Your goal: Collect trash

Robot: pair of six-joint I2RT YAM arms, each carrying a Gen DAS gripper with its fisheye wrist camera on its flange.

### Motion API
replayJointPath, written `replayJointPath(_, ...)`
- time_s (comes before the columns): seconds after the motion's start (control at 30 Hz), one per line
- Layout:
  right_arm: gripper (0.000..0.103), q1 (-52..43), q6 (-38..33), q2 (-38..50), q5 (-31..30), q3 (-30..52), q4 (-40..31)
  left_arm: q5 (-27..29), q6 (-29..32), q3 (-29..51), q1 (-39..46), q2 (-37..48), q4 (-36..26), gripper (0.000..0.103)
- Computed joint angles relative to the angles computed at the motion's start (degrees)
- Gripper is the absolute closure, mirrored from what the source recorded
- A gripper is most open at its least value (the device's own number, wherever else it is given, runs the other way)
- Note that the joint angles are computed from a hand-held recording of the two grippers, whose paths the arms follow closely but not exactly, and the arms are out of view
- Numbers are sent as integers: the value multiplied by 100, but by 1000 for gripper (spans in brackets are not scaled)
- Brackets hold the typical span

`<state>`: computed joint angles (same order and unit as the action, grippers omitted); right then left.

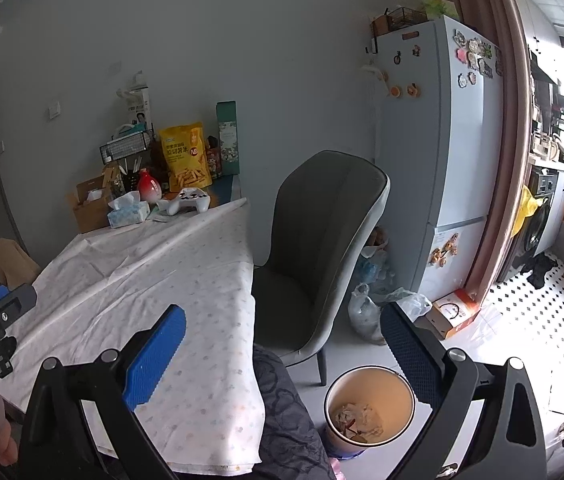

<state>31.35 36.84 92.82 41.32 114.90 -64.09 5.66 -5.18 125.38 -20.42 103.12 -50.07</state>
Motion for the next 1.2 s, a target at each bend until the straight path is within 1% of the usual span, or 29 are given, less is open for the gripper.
replayJointPath(0.2, 7, 9, 89, -96, 65, -126, 62, -8, 7, -199, -27, -122, 52, 6)
replayJointPath(0.43, 7, 54, 60, -227, 76, -299, 213, 15, 7, -274, -19, -174, 112, 6)
replayJointPath(0.7, 7, 111, 22, -245, 149, -317, 244, 40, 12, -317, -15, -197, 140, 6)
replayJointPath(1.2, 7, 23, -61, -314, -6, -461, 358, 20, -47, -332, -29, -213, 123, 6)
